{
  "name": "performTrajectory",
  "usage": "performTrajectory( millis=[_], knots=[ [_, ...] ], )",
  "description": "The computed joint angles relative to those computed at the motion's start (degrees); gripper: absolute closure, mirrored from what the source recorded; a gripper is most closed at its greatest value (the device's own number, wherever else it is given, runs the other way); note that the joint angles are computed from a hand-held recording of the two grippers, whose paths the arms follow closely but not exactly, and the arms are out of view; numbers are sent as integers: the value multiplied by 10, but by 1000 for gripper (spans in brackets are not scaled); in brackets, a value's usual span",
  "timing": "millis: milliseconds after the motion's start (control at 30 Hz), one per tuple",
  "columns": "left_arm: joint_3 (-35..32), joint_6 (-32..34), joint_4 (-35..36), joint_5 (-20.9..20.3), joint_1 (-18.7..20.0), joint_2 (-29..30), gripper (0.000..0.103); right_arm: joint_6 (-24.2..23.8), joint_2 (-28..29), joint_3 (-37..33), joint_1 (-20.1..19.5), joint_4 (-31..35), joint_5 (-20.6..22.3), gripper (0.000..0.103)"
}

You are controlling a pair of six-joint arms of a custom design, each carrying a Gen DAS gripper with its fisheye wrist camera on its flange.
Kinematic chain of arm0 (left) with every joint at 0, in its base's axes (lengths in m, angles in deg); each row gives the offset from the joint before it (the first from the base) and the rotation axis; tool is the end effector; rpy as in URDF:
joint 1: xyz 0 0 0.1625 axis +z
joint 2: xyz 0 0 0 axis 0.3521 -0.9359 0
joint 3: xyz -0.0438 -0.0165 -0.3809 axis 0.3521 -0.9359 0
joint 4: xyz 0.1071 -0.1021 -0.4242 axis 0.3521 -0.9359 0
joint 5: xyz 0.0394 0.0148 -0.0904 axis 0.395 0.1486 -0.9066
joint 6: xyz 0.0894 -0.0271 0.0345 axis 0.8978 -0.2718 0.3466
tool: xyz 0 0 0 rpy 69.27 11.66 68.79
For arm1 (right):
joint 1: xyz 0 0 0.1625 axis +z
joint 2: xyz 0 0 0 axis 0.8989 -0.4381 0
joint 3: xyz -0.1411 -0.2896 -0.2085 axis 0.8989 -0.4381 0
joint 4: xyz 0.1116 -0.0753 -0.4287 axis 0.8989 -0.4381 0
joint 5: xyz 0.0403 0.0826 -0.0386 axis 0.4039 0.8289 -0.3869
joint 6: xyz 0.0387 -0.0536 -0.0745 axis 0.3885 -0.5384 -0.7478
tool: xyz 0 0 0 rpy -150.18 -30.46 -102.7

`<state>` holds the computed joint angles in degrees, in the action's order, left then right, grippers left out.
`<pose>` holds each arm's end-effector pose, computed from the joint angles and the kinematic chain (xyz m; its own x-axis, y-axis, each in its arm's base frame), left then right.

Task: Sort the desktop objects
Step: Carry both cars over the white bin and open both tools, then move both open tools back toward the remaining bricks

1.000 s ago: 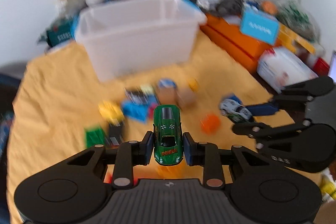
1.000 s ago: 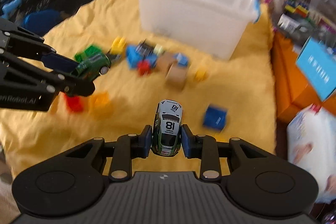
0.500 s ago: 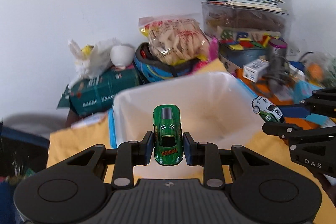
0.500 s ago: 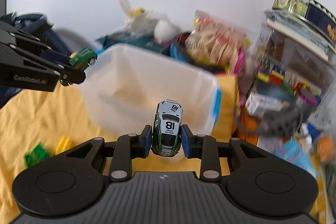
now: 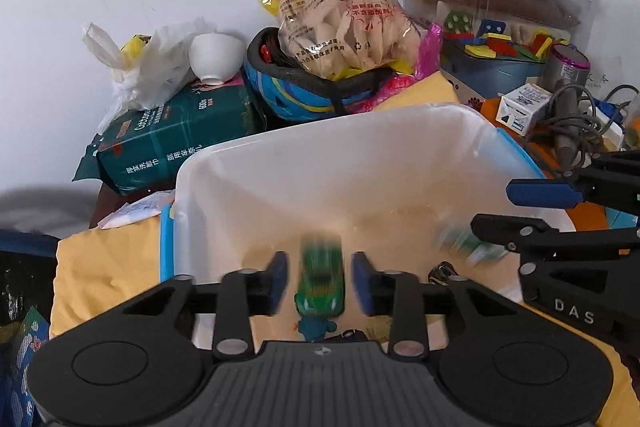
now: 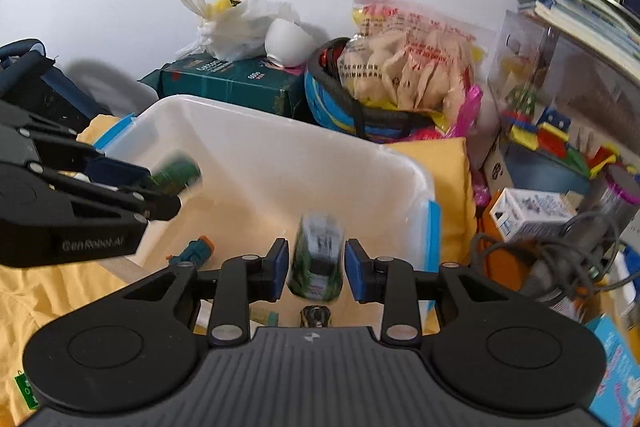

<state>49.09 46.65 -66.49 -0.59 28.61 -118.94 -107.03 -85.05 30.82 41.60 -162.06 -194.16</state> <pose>-0.3854 -0.7368 0.1410 -0.5159 0.5969 -0.6145 0.8255 0.5380 -0.1706 0.2436 -0.6593 0.2827 -0.6098 0.1367 0.7807 -0.5303 0.6616 -0.5301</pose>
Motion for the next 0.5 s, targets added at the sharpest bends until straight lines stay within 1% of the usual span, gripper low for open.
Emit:
performTrajectory(
  millis=[33, 67, 200, 300, 367, 500],
  knots=[
    [6, 6, -8, 1, -1, -3, 44, -2, -1, 1, 1, -2, 0, 63],
    [16, 15, -21, 0, -4, -10, 40, -7, -2, 5, 2, -7, -1, 62],
    [56, 42, -69, 5, -16, -39, 39, -16, -13, 18, 9, -31, 1, 61],
    [105, 50, -89, -5, -23, -80, 34, -27, -28, 42, 18, -56, 5, 59],
    [151, 46, -97, -11, -27, -117, 33, -32, -41, 63, 24, -68, 10, 58],
    [243, 16, -88, -18, -33, -186, 33, -21, -73, 123, 35, -74, 17, 57]
  ],
)
